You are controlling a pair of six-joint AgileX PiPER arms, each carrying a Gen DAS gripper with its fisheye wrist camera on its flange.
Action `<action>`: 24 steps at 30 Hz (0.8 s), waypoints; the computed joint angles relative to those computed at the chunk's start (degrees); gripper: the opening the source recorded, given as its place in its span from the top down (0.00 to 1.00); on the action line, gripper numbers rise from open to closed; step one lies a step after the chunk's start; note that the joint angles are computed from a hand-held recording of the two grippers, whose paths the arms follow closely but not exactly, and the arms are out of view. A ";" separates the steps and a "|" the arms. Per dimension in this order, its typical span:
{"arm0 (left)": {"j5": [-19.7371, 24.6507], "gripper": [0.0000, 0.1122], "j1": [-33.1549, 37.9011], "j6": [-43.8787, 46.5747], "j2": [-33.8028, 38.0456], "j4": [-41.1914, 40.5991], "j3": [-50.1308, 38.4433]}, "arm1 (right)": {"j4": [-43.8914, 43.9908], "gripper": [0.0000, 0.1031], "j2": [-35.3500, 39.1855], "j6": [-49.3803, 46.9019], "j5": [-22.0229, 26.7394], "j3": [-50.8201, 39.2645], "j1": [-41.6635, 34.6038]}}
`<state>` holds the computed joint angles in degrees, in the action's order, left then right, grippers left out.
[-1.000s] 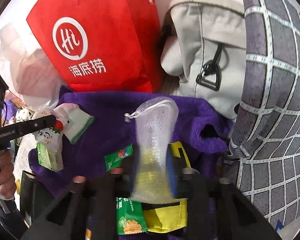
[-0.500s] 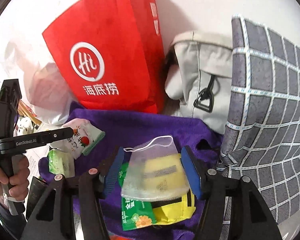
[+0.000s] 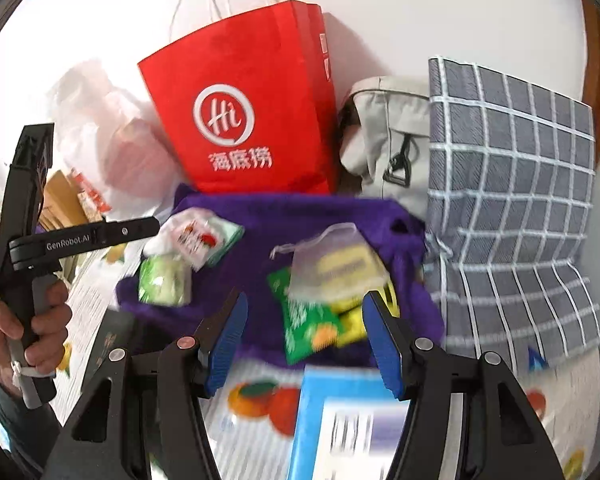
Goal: Organize soft objects
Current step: 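Withdraw both grippers from the purple towel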
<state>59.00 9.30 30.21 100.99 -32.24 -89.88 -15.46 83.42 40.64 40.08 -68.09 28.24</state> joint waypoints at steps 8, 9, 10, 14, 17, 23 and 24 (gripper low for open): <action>0.81 0.55 5.65 7.35 -14.36 -2.51 13.38 | -8.27 0.42 -11.04 15.40 4.86 8.81 13.56; 1.04 0.55 6.12 7.49 -15.78 -2.13 14.48 | -9.51 0.42 -12.00 17.76 5.76 9.60 15.73; 1.37 0.55 6.58 7.64 -17.18 -1.74 15.55 | -10.82 0.42 -13.09 20.51 6.63 10.64 18.27; 2.77 0.55 10.11 10.27 -23.29 -1.54 20.93 | -14.09 0.42 -15.34 28.76 8.30 13.67 26.31; 4.98 0.55 13.89 12.91 -26.16 -2.61 23.91 | -16.94 0.45 -14.65 34.28 10.00 14.83 32.10; 6.82 0.55 21.74 19.19 -27.68 -4.34 28.67 | -16.38 0.66 -6.90 33.46 8.25 13.13 35.70; 6.46 0.55 22.46 19.97 -27.30 -4.33 29.15 | -16.36 0.66 -5.47 32.91 7.55 12.83 35.61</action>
